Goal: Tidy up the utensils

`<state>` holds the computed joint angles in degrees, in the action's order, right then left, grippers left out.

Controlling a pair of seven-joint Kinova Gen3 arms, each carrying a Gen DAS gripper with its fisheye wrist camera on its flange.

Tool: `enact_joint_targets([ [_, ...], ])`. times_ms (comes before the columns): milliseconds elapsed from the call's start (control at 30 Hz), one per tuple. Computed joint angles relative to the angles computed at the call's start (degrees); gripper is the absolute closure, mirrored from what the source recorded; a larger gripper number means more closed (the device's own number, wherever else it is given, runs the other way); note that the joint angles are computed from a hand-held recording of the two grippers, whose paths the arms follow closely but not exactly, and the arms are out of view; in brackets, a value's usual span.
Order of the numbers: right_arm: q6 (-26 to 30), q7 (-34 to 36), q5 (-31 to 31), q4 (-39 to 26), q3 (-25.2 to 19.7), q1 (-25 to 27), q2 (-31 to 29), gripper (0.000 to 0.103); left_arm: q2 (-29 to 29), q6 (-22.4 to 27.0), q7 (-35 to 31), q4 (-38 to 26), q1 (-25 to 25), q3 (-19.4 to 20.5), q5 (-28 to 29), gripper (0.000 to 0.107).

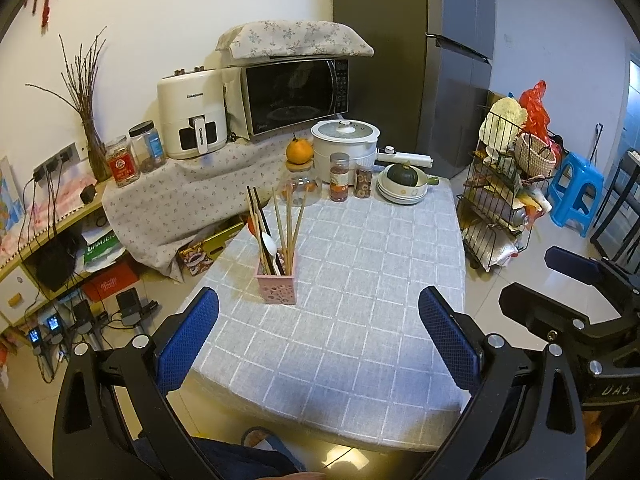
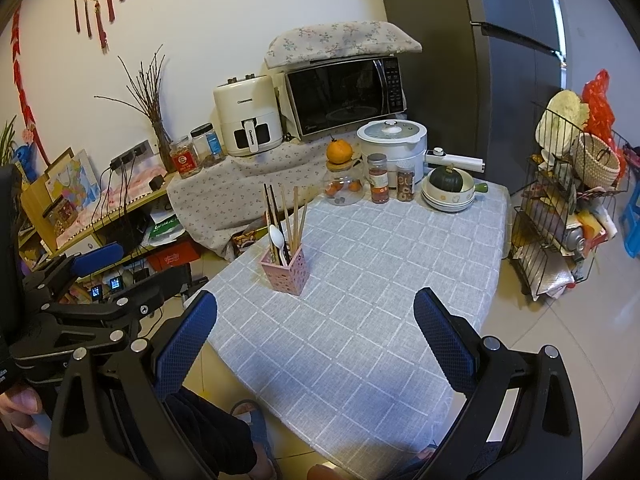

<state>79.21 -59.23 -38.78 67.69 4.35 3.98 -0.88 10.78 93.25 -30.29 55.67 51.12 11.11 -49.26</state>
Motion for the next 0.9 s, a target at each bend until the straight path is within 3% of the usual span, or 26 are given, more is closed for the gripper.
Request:
enact_joint_targets([
  [900, 0.13, -0.28, 0.30, -0.59, -0.29, -0.17, 0.31, 0.007, -1.10, -1.27, -0.18, 1.36, -0.92, 0.52, 0.16, 0.012],
])
